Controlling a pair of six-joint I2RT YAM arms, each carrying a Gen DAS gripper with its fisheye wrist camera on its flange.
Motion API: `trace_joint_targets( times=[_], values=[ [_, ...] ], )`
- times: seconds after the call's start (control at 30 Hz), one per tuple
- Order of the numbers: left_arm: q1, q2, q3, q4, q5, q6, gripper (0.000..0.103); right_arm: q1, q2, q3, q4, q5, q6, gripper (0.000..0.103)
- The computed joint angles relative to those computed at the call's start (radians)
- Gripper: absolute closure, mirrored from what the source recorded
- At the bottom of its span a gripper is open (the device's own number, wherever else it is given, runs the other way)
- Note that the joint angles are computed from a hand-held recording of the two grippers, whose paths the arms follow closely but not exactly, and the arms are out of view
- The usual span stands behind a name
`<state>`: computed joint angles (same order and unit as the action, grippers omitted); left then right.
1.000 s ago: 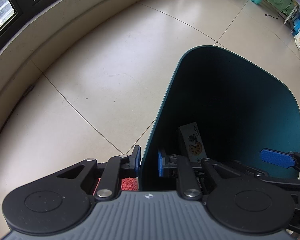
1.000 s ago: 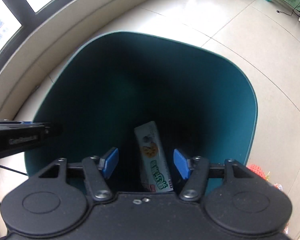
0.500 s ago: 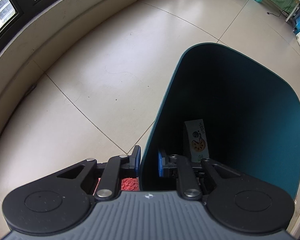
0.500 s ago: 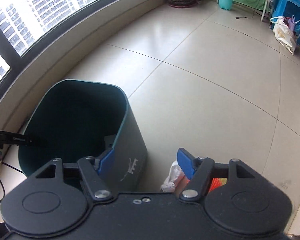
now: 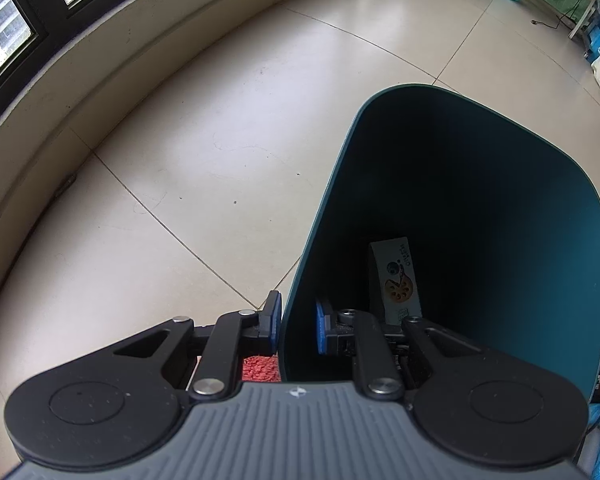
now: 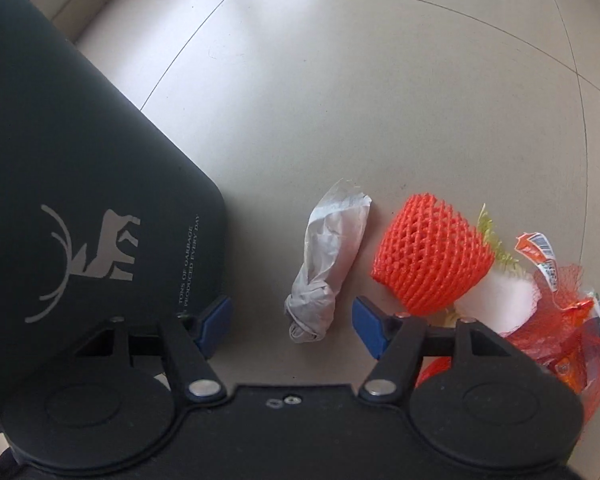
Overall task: Collect trash
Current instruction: 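Lower the right gripper to the white plastic bag and grasp it, then lift the white plastic bag into the bin and release it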
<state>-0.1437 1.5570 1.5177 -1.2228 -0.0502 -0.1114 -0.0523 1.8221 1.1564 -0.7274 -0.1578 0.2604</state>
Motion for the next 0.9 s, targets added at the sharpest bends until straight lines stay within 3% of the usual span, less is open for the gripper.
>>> trace_joint_targets(
  times=[0.07, 0.2, 0.23, 0.3, 0.37, 0.53, 0.8, 0.9],
  values=[
    [-0.006, 0.001, 0.001, -0.003, -0.005, -0.003, 0.086, 0.058, -0.001, -0.133, 0.113, 0.007, 0.1, 0.037],
    [-0.016, 0.002, 0.004, -0.005, -0.018, -0.003, 0.086, 0.102, 0.037, -0.195, 0.181, 0.015, 0.188, 0.039],
    [-0.019, 0.003, 0.005, -0.006, -0.02, -0.004, 0.086, 0.116, 0.088, -0.212, 0.242, 0.022, 0.199, 0.041],
    [-0.02, 0.005, 0.008, -0.008, -0.021, -0.007, 0.086, 0.129, 0.1, -0.213, 0.236, 0.031, 0.207, 0.048],
    [-0.021, 0.004, 0.007, -0.008, -0.02, -0.006, 0.086, 0.13, 0.14, -0.225, 0.292, 0.033, 0.206, 0.058],
    [-0.019, 0.0, 0.001, -0.004, -0.02, -0.004, 0.086, 0.136, 0.168, -0.266, 0.384, 0.051, 0.193, 0.072],
    [-0.014, 0.003, 0.01, -0.011, -0.011, -0.013, 0.086, 0.141, -0.043, -0.335, 0.295, 0.082, 0.154, 0.082],
    [-0.007, 0.009, 0.022, -0.019, -0.006, -0.01, 0.086, 0.131, -0.168, -0.321, 0.184, 0.09, 0.11, 0.083]
  ],
)
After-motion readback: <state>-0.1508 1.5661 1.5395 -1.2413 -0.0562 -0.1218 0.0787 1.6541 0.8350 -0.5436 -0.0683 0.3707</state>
